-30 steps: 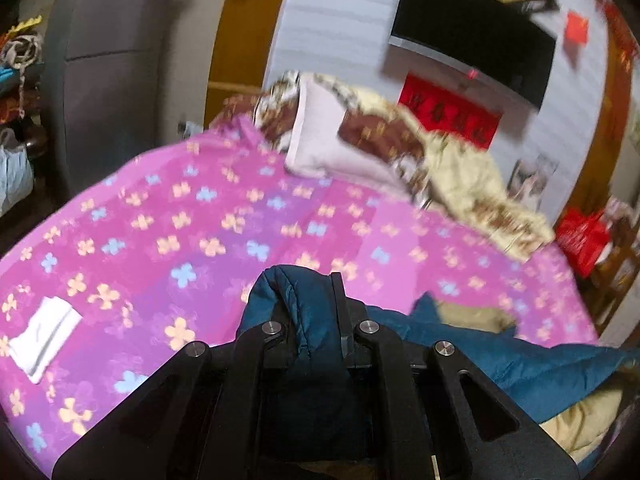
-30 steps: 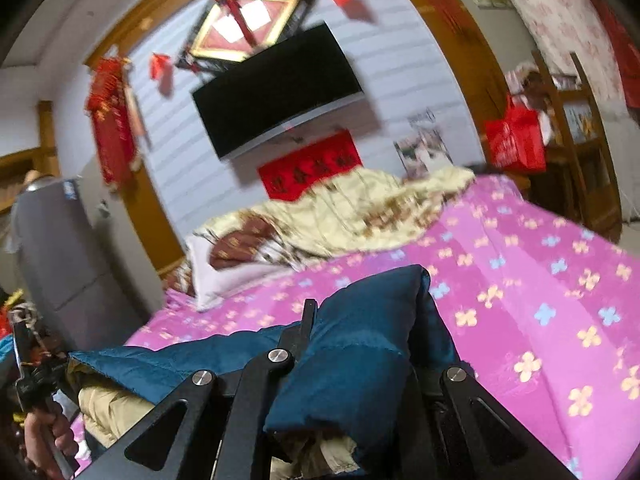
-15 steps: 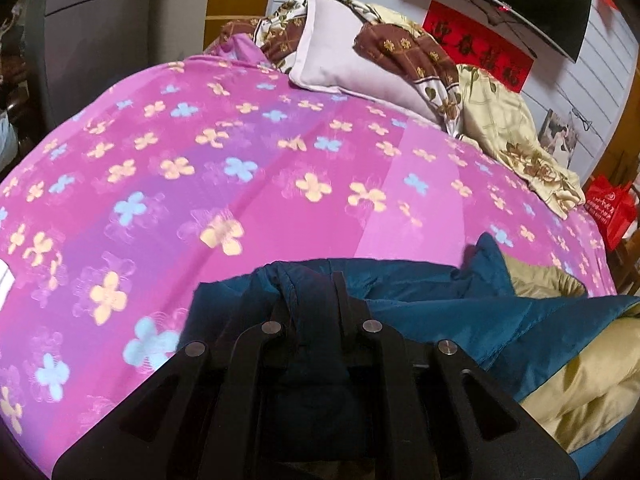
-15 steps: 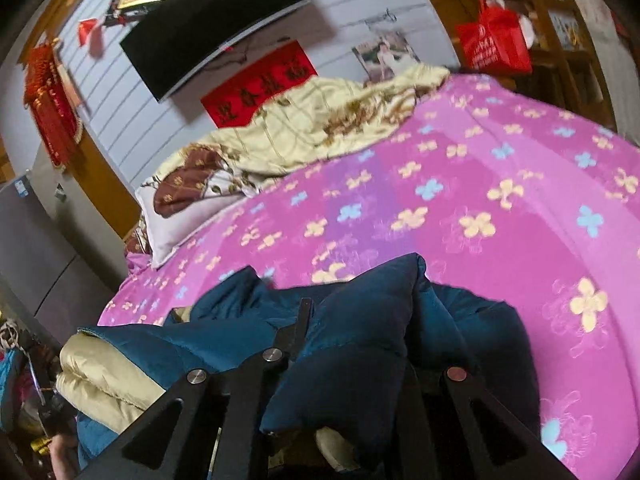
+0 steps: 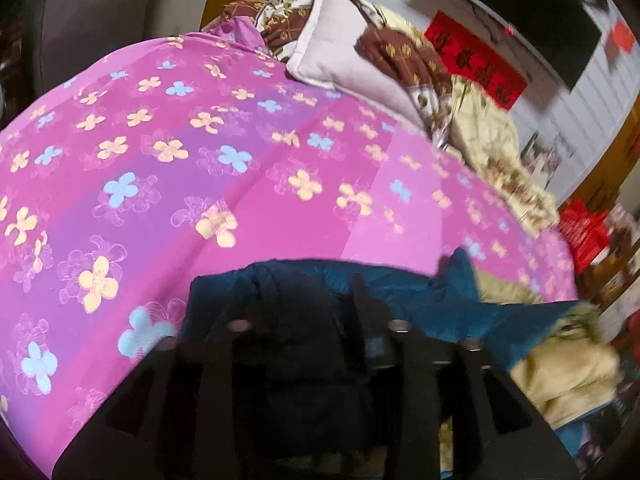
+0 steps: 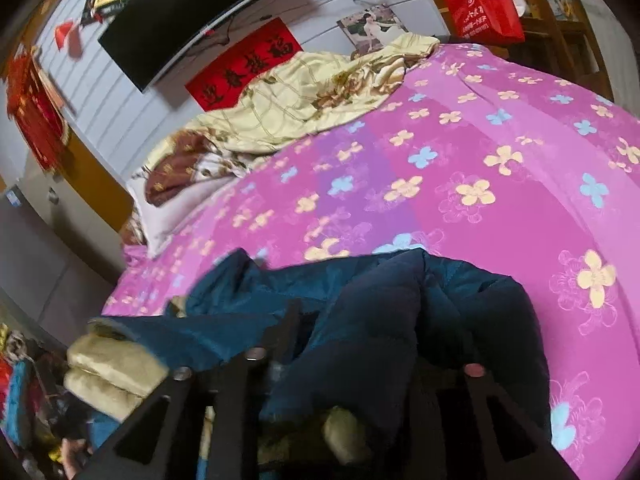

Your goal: Fold large clothes

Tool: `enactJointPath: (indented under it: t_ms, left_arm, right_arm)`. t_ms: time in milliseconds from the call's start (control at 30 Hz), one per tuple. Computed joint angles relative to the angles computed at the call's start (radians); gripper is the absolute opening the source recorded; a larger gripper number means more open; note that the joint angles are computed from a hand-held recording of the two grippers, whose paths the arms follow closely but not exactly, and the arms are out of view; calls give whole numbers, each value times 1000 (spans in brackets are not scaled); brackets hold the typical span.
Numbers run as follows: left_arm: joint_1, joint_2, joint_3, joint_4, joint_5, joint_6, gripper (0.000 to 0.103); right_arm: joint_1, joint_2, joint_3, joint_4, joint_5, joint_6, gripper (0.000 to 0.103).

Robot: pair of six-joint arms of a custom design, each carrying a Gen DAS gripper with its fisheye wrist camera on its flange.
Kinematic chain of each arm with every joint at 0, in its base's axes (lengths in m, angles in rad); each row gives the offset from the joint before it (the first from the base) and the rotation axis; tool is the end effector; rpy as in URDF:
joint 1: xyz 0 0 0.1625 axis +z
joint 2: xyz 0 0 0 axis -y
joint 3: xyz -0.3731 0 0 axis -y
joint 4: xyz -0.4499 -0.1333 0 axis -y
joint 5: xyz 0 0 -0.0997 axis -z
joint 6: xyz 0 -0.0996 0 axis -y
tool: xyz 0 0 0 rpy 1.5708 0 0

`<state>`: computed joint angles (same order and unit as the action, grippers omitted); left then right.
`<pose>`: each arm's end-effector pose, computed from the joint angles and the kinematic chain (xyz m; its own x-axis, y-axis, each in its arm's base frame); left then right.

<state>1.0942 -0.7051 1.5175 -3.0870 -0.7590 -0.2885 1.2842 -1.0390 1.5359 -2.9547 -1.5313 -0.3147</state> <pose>-0.1449 -0.7287 0.0900 -0.8922 -0.2900 -0.3462 0.1000 0.6206 -0.7778 -0.0733 -0.7340 0.2840 -0.9749 0.0531 0.2162 -0.1295 0.6546 -0.7448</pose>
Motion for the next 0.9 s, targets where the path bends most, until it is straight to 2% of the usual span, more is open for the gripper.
enactJointPath:
  t_ms: [33, 67, 100, 200, 233, 267, 333, 367, 467, 567, 733, 833, 900]
  left_arm:
    - [-3, -9, 12, -26, -9, 1, 60]
    - [-11, -19, 27, -67, -5, 7, 75]
    - [-23, -24, 41, -128, 13, 30, 79]
    - [-53, -29, 68, -308, 41, 137, 79]
    - [-57, -31, 73, -343, 43, 157, 80]
    - [-63, -32, 81, -384, 41, 179, 80]
    - [-69, -34, 89, -416, 35, 204, 80]
    - [-71, -31, 88, -419, 36, 214, 80]
    - [-74, -18, 74, -385, 36, 237, 80]
    - [-72, -7, 61, -332, 45, 230, 80]
    - [-77, 31, 9, -223, 73, 227, 80]
    - [-83, 77, -63, -121, 127, 263, 80]
    - [-80, 109, -119, -33, 149, 283, 80]
  right_arm:
    - [-8, -16, 16, -13, 46, 13, 35]
    - [-25, -39, 42, -46, 128, 35, 39]
    - [-32, -51, 54, -64, 168, 48, 41]
    - [-40, -85, 96, -145, 224, 72, 61]
    - [-39, -90, 107, -178, 235, 75, 75]
    - [-42, -99, 123, -223, 258, 73, 84]
    - [-49, -113, 149, -300, 322, 60, 91]
    - [-50, -118, 155, -314, 336, 56, 91]
    - [-35, -136, 177, -322, 317, 14, 91]
    - [-13, -139, 186, -312, 277, -73, 91]
    - [41, -114, 174, -264, 123, -221, 91]
    - [63, -82, 135, -209, 44, -228, 91]
    - [85, -46, 75, -126, -37, -231, 91]
